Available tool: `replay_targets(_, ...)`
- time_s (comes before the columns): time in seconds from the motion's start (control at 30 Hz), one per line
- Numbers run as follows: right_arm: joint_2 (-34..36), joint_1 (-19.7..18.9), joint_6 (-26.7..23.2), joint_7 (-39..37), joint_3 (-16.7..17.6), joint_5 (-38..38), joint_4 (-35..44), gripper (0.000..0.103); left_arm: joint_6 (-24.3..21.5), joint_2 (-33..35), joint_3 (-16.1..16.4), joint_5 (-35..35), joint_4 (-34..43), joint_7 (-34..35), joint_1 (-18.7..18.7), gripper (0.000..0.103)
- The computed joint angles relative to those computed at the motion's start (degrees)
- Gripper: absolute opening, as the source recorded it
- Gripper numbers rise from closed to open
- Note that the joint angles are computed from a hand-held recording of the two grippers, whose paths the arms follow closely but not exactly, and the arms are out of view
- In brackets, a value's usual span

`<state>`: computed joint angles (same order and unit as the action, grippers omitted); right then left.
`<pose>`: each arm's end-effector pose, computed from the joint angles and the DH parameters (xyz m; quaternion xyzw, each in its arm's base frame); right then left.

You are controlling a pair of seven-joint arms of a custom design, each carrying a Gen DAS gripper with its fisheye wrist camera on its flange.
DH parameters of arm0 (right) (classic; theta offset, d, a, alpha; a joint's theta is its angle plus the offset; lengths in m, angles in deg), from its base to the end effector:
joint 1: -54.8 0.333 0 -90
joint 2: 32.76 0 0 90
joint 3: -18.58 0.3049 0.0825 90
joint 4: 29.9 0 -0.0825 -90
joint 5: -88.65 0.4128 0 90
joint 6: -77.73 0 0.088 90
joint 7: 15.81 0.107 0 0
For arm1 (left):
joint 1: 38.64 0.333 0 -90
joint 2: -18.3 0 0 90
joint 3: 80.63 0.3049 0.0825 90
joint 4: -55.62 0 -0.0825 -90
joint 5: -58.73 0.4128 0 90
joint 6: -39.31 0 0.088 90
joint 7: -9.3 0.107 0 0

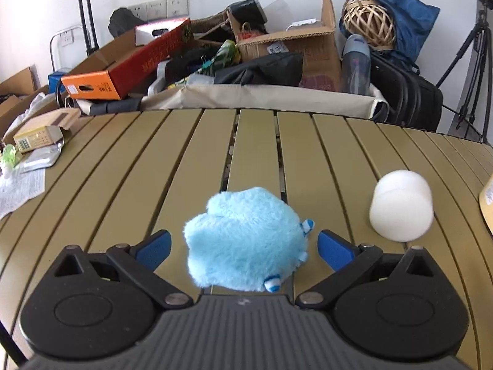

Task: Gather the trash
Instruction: 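Move the left tool toward the blue plush toy, then close the left tool on the blue plush toy while the right tool approaches the white sponge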

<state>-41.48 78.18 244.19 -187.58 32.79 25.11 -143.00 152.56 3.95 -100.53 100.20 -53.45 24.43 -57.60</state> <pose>0.4247 0.4066 0.6145 -0.5536 0.6023 -0.1856 0.5443 0.4387 -0.3249 0.6342 -0.7696 0.4924 -0.2138 0.3458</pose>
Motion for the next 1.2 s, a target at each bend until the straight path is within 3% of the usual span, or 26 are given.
replay_targets(0.23, 1.73, 1.09, -2.91, -2.64, 0.04, -0.77, 2.16, 0.103, 3.69, 0.21, 0.96, -0.72, -1.46, -1.31, 0.62, 0.102)
replay_targets(0.43, 3.52, 2.83, -4.17, -6.35, -0.59, 2.86, 3.71, 0.103, 4.38, -0.5, 0.89, -0.52, -2.4, -2.06, 1.05, 0.085)
replay_targets(0.7, 6.19, 5.8, -8.09, -14.09, -0.53, 5.78, 7.99, 0.103, 6.91, -4.38, 1.18, -1.21, -5.42, -3.05, 1.43, 0.081)
replay_targets(0.87, 11.15, 9.25, -16.42, -19.67, -0.12, 6.39, 15.84, 0.103, 7.34, -9.3, 0.93, -1.31, -8.31, -3.27, 1.88, 0.081)
replay_targets(0.97, 15.52, 11.33, -18.23, -27.72, -0.54, 13.5, 21.26, 0.103, 7.71, -13.1, 1.06, -1.78, -10.46, -3.13, 2.25, 0.081)
replay_targets(1.2, 26.99, 18.0, -27.79, -35.87, -3.84, 16.42, 37.3, 0.103, 5.82, -21.09, 0.84, -1.55, -14.59, -1.03, 3.65, 0.082)
